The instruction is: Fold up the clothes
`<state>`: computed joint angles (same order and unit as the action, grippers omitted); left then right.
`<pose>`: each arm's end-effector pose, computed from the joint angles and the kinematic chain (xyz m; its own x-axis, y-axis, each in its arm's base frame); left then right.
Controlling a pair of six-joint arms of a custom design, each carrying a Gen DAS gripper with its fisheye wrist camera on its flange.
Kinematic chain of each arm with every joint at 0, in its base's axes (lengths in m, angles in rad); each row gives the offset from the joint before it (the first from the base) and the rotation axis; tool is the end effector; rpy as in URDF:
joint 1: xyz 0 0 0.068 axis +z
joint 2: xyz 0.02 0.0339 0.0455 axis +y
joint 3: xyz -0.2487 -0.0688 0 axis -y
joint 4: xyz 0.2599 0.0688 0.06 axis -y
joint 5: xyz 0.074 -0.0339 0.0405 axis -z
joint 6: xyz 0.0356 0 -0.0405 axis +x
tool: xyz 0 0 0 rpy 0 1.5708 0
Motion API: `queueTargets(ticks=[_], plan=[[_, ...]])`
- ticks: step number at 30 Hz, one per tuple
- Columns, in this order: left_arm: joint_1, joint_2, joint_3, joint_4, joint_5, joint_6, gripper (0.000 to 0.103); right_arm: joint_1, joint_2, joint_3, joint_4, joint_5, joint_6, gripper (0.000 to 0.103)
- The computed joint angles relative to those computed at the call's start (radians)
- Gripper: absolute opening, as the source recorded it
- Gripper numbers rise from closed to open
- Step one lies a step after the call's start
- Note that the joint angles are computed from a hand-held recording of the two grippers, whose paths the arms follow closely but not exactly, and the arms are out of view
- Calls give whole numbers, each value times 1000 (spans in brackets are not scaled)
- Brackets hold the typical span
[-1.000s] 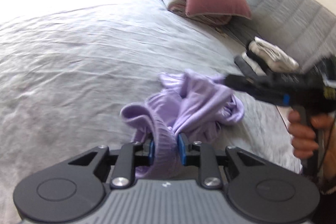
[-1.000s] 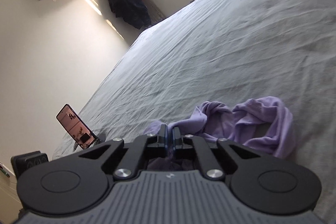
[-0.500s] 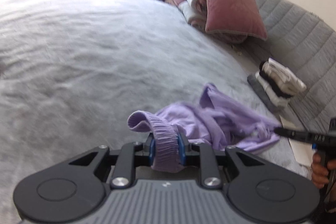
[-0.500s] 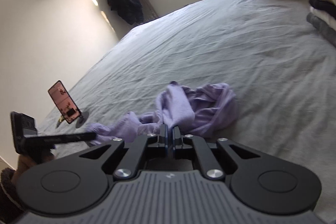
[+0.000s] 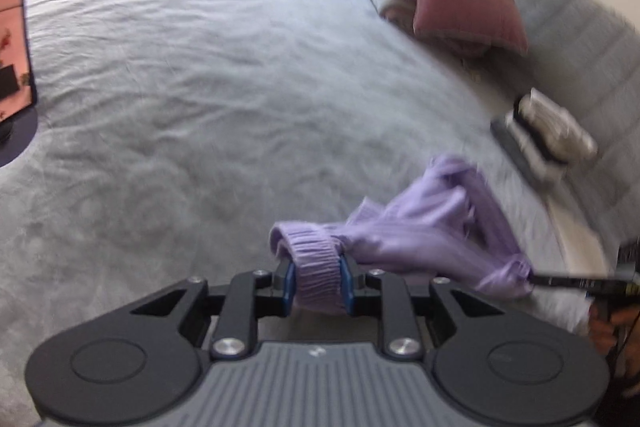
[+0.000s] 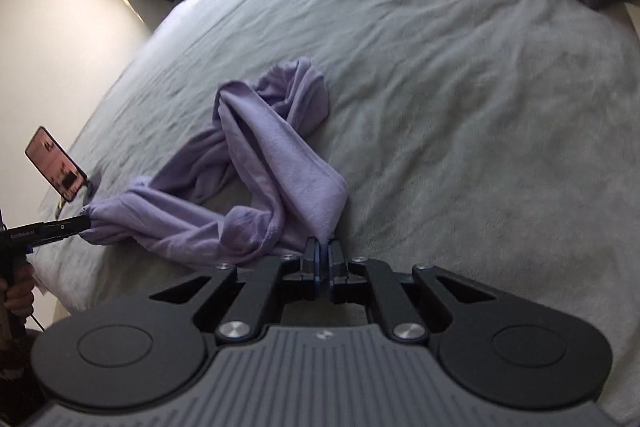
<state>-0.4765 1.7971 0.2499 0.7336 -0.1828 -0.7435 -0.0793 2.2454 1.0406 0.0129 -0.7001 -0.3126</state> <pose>0.1956 -0.0937 0.0182 -0.7056 -0.3848 -0.5950 -0.1868 0.9110 -0.3677 0.3625 -0.0058 -0.0075 -0.8268 -0.1702 -0.5361 -0.4532 0.7660 0.4558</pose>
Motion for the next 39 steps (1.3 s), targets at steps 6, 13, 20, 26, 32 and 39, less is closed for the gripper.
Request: queueTargets(ticks=[6, 13, 20, 26, 32, 39], plan=[[28, -40, -58, 47, -22, -24, 49, 27, -62, -55, 123, 12, 27, 33], [115, -36, -20, 64, 36, -44, 52, 86, -71, -61, 242, 14, 116, 49], [85, 81, 234, -117, 94, 39, 62, 181, -50, -23, 295, 79, 154, 49], [63, 204, 426, -302, 85, 14, 63, 258, 14, 57, 330, 170, 185, 49], [45, 233, 467, -347, 47, -6, 42, 316, 89, 145, 329, 226, 201, 42], [-42, 145, 353, -249, -69, -25, 21, 297, 53, 82, 460, 249, 237, 9]])
